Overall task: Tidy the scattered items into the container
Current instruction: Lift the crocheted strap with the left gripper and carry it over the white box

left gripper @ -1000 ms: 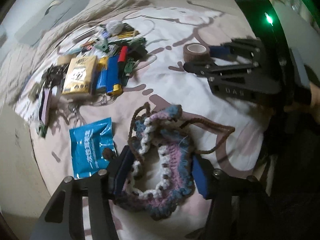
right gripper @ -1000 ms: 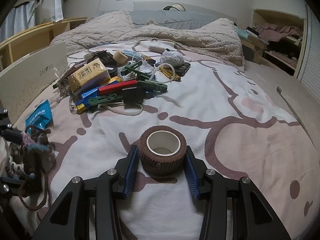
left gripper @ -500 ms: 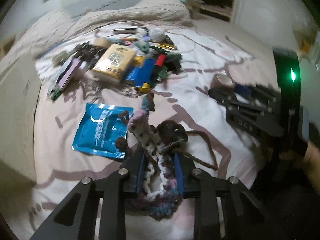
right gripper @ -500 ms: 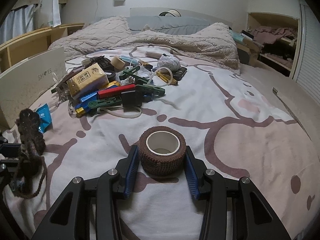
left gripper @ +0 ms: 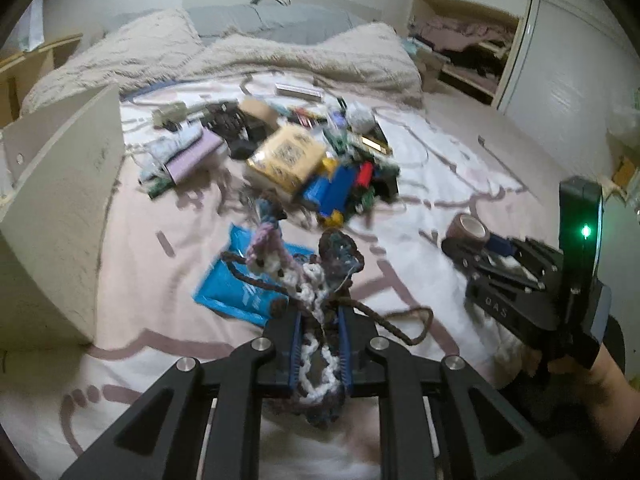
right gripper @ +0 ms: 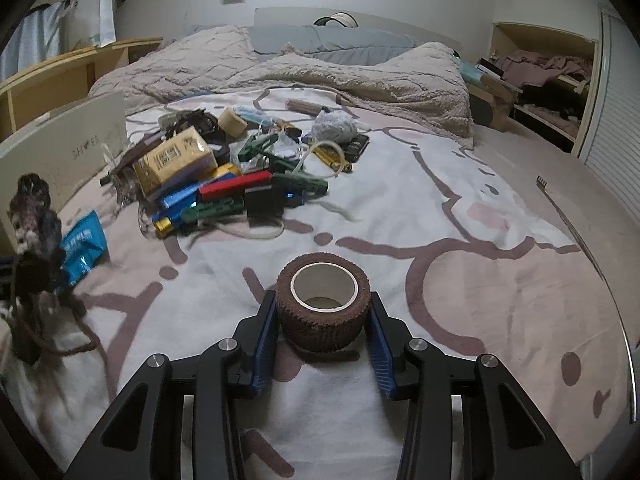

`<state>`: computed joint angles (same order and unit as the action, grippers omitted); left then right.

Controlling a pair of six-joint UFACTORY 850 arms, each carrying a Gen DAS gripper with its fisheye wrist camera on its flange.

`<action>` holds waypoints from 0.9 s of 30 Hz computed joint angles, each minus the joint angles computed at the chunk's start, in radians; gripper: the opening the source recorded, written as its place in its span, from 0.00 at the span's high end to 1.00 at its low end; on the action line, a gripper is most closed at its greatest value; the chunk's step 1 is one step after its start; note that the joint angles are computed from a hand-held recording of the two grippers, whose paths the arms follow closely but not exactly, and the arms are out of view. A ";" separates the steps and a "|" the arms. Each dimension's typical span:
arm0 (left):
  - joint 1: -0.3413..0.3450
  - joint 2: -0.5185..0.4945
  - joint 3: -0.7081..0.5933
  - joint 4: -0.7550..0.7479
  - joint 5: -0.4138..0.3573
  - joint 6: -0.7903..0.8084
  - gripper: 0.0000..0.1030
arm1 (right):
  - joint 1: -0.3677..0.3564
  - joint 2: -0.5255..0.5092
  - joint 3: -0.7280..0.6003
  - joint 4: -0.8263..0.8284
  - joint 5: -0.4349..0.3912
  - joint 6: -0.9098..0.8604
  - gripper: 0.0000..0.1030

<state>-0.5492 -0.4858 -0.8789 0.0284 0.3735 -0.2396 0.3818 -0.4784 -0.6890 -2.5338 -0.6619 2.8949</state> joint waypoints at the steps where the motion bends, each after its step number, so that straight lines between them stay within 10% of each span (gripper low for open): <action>1: 0.003 0.008 0.003 -0.004 0.009 0.003 0.85 | 0.003 0.007 0.003 0.004 -0.005 0.001 0.58; 27: 0.045 0.115 -0.098 -0.009 0.119 0.028 0.85 | 0.041 0.169 -0.076 0.118 -0.038 -0.151 0.58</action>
<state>-0.5043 -0.3704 -0.9767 0.0192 0.4923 -0.2117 0.4224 -0.3097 -0.7653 -2.4159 -0.6998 2.7442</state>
